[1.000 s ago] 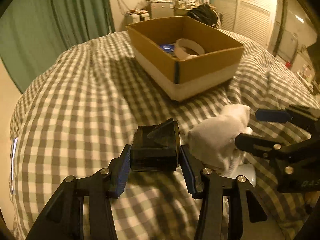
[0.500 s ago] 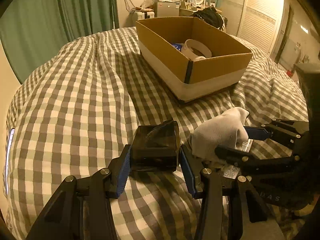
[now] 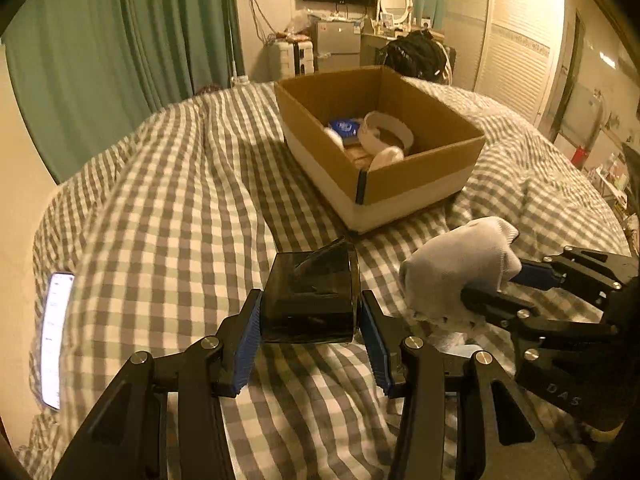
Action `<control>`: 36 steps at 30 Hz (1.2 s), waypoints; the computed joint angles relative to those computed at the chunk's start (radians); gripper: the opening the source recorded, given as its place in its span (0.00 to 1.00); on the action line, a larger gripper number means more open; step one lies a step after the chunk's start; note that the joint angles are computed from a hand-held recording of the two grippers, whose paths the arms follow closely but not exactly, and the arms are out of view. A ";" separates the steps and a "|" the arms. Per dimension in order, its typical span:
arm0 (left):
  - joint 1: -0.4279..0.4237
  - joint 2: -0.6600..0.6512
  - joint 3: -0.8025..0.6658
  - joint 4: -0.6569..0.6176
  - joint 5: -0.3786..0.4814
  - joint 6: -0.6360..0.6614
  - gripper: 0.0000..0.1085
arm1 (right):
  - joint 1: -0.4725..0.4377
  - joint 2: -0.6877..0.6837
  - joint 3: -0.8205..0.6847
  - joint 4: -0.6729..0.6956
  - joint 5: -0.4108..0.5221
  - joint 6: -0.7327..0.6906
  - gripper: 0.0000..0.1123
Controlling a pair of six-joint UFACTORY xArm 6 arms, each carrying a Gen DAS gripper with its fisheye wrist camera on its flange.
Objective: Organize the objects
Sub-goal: 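Carry pouch and sock over the box and release both inside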
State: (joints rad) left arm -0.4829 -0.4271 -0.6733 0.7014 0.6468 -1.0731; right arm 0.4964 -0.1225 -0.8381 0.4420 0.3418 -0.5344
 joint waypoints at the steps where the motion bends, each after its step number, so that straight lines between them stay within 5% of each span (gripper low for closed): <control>1: -0.009 -0.008 -0.006 0.008 0.012 -0.005 0.44 | -0.001 -0.018 0.006 -0.009 -0.001 0.010 0.31; 16: -0.019 -0.014 -0.141 0.140 0.066 -0.059 0.44 | -0.012 -0.171 -0.029 -0.106 -0.053 0.049 0.31; 25: 0.090 0.136 -0.312 0.168 -0.040 -0.035 0.45 | -0.027 -0.036 -0.246 -0.086 -0.056 -0.003 0.31; 36: 0.232 0.394 -0.594 0.121 -0.160 0.074 0.44 | -0.043 0.290 -0.666 -0.141 -0.023 0.036 0.31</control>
